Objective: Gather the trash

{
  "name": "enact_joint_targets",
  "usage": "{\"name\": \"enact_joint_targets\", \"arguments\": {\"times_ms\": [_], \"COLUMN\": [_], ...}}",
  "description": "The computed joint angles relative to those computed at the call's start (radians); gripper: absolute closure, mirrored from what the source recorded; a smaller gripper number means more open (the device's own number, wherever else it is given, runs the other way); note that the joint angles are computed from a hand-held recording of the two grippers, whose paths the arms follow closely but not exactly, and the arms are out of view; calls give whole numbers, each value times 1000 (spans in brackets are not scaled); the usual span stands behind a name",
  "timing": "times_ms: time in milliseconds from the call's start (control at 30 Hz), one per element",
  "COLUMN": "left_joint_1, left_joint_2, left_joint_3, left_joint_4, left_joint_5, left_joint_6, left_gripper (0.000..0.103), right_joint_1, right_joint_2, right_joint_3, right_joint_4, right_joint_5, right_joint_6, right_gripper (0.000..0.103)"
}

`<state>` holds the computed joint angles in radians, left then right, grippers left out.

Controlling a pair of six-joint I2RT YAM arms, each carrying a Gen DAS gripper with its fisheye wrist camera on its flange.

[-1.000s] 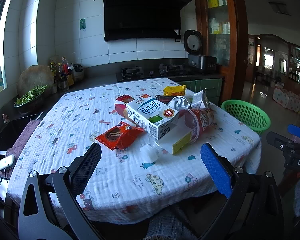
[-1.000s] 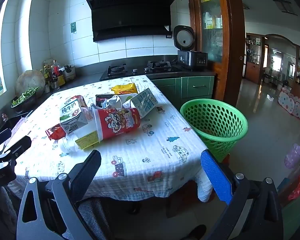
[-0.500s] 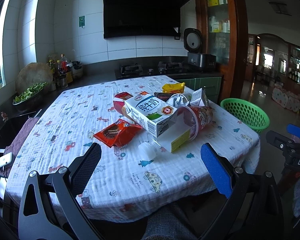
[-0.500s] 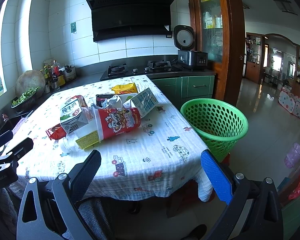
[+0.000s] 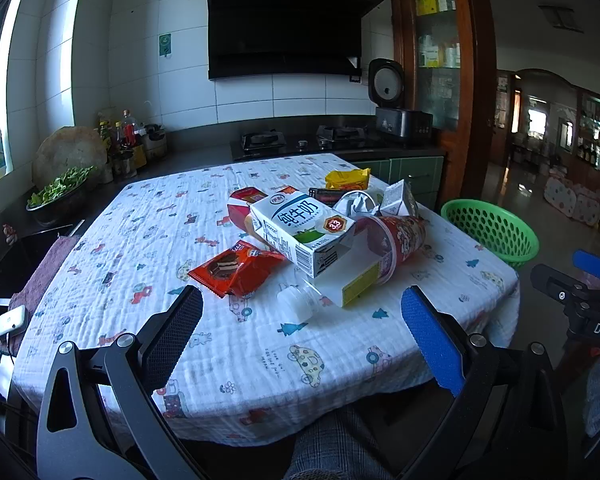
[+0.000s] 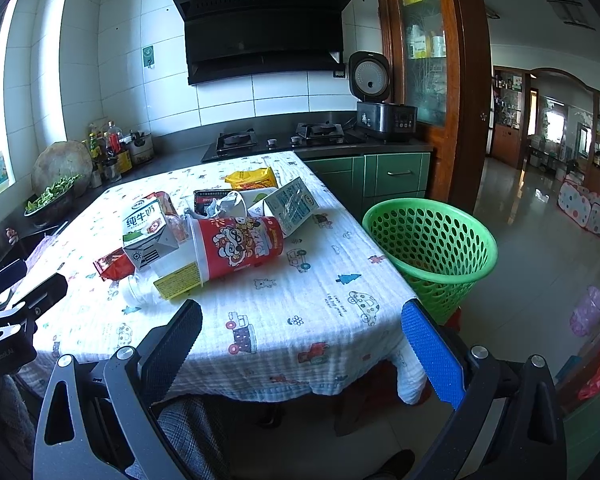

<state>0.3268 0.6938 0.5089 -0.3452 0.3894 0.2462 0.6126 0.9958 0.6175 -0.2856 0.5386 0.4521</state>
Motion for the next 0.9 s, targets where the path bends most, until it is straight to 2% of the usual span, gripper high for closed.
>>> {"name": "enact_joint_targets", "arguments": {"times_ms": [900], "left_joint_1": [-4], "left_joint_2": [17], "left_joint_3": [1], "left_joint_4": [16], "left_joint_5": [-10], "left_joint_6": [-11], "left_gripper": [5], "right_joint_1": [5], "right_joint_2": [11], "right_joint_3": [3], "right_joint_4": [8], "right_joint_5": [-1], "right_joint_6": [-2], "right_gripper": [6]}}
